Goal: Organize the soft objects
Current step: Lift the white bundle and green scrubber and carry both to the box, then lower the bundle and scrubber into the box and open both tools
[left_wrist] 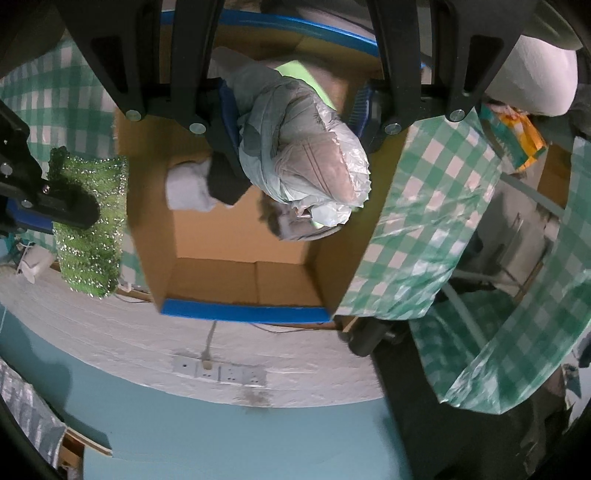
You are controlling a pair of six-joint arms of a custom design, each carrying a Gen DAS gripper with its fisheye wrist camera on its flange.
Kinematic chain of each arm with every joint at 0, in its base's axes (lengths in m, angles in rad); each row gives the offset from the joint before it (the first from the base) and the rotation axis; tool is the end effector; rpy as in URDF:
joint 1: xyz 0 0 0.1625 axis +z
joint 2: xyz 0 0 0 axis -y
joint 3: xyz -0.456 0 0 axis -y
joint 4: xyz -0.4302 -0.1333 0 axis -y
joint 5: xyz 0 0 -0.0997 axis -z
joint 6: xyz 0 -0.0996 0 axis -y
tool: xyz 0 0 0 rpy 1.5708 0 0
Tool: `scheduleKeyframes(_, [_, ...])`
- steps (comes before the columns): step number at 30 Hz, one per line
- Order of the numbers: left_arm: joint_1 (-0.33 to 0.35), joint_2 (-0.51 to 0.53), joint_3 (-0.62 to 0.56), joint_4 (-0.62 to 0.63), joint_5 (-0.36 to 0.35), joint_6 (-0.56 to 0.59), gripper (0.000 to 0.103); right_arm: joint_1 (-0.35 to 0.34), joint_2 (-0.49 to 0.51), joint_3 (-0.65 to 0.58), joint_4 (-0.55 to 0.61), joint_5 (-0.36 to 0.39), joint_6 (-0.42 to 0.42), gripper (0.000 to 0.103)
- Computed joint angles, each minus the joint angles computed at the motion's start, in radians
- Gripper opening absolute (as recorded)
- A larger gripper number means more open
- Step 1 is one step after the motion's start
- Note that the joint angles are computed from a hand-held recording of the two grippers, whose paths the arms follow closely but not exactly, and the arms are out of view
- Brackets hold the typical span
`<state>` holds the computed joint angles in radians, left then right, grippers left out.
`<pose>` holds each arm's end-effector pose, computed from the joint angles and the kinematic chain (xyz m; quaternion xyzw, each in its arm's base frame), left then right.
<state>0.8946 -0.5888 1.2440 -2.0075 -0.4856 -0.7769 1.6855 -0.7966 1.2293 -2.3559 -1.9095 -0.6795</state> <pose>-0.3327 -0.7684 0.0866 0.0134 0.8530 -0.2712 0.4457 0.1952 -0.8184 0.2544 0.3481 -0.9063 0.1197 0.2075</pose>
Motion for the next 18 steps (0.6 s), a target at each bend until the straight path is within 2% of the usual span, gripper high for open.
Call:
scheduleKeyframes(7, [0.015, -0.024, 0.027, 0.033, -0.017, -0.048, 0.051, 0.012, 0.027, -0.002, 0.017, 0.001, -0.009, 0.010])
scheduleKeyframes(12, [0.014, -0.027, 0.023, 0.095, 0.008, -0.097, 0.053, 0.014, 0.036, -0.002, 0.025, 0.002, -0.009, 0.010])
scheduleKeyframes(18, [0.020, -0.022, 0.000, 0.182, 0.001, -0.171, 0.055, 0.012, 0.038, -0.004, 0.027, 0.017, -0.004, 0.019])
